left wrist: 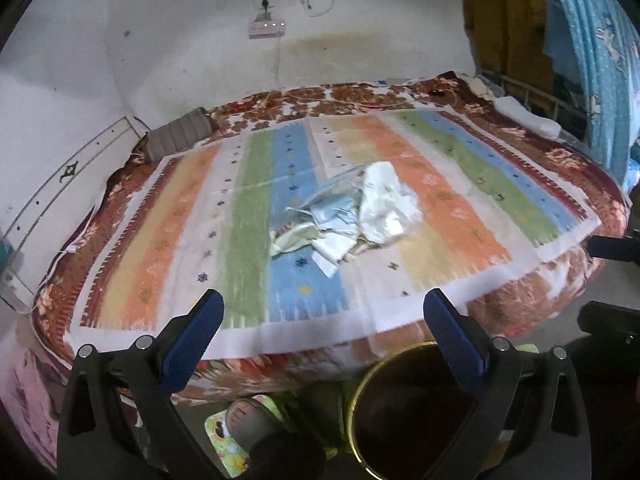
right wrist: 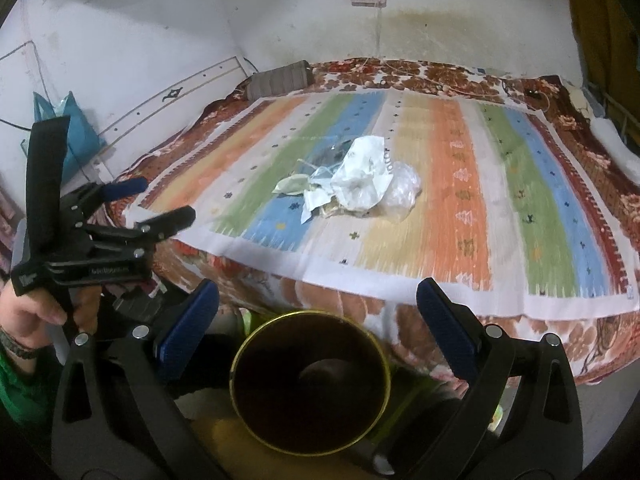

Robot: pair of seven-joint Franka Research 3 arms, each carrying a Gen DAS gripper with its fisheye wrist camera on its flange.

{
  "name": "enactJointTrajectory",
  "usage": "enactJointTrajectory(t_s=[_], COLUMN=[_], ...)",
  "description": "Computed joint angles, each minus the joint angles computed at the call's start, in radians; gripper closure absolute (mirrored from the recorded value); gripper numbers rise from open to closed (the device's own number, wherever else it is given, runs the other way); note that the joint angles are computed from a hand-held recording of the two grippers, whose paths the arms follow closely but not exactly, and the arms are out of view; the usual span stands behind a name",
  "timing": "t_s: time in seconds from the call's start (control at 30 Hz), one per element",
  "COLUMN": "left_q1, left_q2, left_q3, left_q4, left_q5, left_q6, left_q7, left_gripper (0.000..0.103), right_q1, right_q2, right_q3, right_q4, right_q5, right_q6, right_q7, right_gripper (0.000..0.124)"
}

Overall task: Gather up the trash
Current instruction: 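Move both tools toward the trash pile on the striped sheet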

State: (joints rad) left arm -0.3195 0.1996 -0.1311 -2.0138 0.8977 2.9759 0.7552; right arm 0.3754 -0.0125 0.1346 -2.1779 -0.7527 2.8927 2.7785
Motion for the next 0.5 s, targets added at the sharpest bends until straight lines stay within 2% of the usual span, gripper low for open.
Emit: enactJointTrajectory(t_s=[0.13, 0.27, 0.3, 0.4, 0.5], left_q1=[0.037, 0.026, 0.035, 0.017, 0.033], left_q2=[0.053, 0.094, 0.11, 0.16, 0.206], left_q3=[-0.051, -0.044, -0.055, -0.032, -0.04], left_q4=[0.062, 0.106, 0.123, 0.192, 0.248], left_q5=[-0.164, -0.224, -0.26, -0.286, -0.342], left_q6=[-0.035, -0.04, -0.044, -0.089, -0.09], left_q7=[0.182, 0.248, 0.282, 0.31, 0.368], left_gripper=[0.006, 0.006, 0.006, 0.006, 0.006], right_q1=[0.003, 0.013, 0.021, 0.047, 0.061], right_q2=[0.039, 0.092, 0.102, 0.134, 0.166], right_q3=[-0.015, -0.036, -0.044, -0.073, -0.097], right_q4=[0.045, 0.095, 0.104, 0.144, 0.18], right_q5=[0.081, 0.193, 0.207, 0.213, 0.233], right_q6=[-0.013, -0.011, -0.011, -0.03, -0.031], right_q7=[-0.097, -0.198, -0.21, -0.226, -0.245], right_gripper=[0.03, 0.03, 0.03, 0.03, 0.03])
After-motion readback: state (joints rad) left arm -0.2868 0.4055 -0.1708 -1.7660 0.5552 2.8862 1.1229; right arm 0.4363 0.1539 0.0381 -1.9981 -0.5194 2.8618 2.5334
